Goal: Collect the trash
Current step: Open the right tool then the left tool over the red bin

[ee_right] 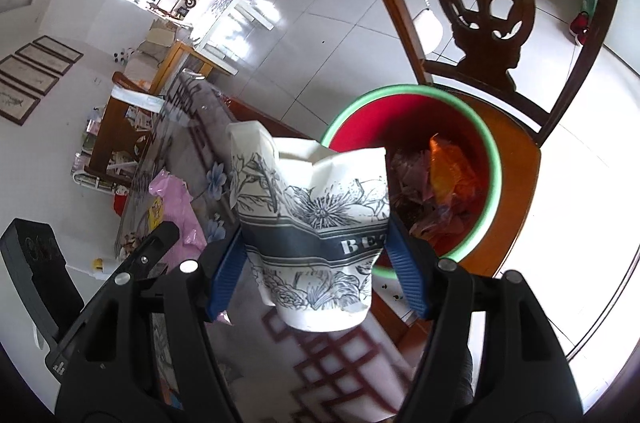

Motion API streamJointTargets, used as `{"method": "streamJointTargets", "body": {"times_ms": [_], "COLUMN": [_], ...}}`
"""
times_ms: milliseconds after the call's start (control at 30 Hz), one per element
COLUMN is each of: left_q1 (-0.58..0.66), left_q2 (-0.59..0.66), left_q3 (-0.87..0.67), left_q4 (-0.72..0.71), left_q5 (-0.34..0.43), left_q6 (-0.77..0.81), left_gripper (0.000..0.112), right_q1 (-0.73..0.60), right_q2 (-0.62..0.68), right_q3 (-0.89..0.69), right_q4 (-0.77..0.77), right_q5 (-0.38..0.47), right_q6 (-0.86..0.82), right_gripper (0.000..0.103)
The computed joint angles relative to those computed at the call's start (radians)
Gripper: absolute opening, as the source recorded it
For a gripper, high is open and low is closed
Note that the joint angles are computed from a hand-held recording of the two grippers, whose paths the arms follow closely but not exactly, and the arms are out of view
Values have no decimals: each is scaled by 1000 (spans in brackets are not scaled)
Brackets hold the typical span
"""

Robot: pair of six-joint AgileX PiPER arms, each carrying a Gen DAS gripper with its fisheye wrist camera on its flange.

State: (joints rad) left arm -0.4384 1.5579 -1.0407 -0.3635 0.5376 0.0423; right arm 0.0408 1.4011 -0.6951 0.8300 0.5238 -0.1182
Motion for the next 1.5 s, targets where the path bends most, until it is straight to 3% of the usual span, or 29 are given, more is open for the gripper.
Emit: {"method": "streamJointTargets", "body": {"times_ms": [767,833,900,1000,1300,1500], "left_q1": [-157,-159,-161,-159,-111,64], "left_q2": [261,271,275,270,188,57], "left_q3": [-287,-295,-295,-286,-167,34], "left_q4": [169,173,190,193,246,317], "left_q5": [85,85,75,60,21,-26], "left_q6": [-218,-224,-244,-263,-319,-415], "left_gripper": [16,26,57,62,66,66], "right_q1": [-260,-268,-278,-293,-257,-160], "right_q2": [132,140,149,164,175,198], "right_q3": [-48,-55,-61,-66,-93,-131], "right_q4": [161,161,176,202,182,155], "right_q5": [153,160,175,196,184,161], "right_q6": [-321,-328,-348,-369,-334,-278], "right_gripper": [65,65,66,78,79,79]}}
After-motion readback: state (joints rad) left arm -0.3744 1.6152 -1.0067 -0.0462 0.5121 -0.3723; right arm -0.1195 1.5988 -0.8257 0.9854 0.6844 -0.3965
